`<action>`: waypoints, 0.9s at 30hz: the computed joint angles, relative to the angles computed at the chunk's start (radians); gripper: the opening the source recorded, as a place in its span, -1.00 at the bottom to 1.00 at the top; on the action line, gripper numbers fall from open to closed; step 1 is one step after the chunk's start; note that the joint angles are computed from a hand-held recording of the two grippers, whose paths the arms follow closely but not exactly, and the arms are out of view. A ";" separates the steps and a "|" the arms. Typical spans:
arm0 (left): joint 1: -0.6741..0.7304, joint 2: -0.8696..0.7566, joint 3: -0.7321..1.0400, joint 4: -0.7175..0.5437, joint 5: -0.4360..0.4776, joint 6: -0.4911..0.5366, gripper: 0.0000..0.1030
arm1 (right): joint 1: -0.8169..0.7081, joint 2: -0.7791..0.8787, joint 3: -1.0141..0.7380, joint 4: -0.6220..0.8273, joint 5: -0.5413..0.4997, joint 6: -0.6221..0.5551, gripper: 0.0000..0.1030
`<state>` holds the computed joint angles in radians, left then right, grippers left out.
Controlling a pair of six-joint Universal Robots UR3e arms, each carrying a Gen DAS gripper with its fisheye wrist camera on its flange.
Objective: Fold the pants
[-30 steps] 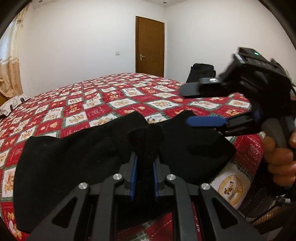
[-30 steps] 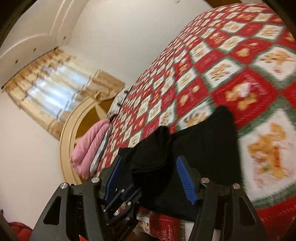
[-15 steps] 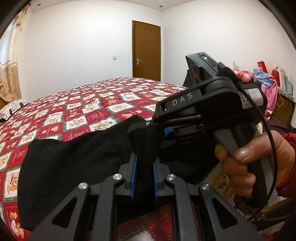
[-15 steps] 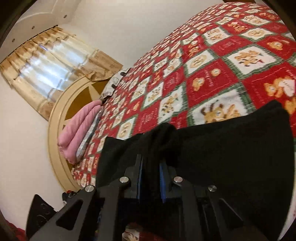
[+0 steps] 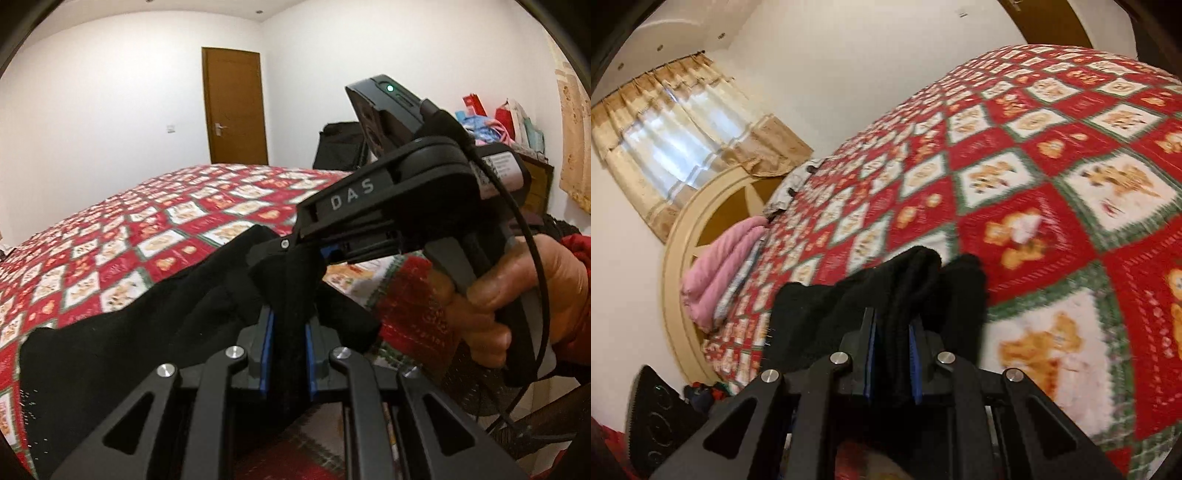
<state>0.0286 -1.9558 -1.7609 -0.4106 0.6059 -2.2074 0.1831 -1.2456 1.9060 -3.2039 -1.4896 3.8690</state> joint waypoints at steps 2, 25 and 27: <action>-0.004 0.008 -0.015 -0.004 0.008 0.013 -0.70 | -0.004 -0.001 0.018 -0.011 0.000 0.005 -0.69; 0.257 0.029 0.154 -0.286 0.011 -0.054 0.27 | 0.212 -0.078 -0.190 0.336 -0.174 -0.200 -0.63; 0.260 0.004 0.163 -0.283 0.043 -0.051 0.27 | 0.246 -0.063 -0.218 0.427 -0.207 -0.238 -0.63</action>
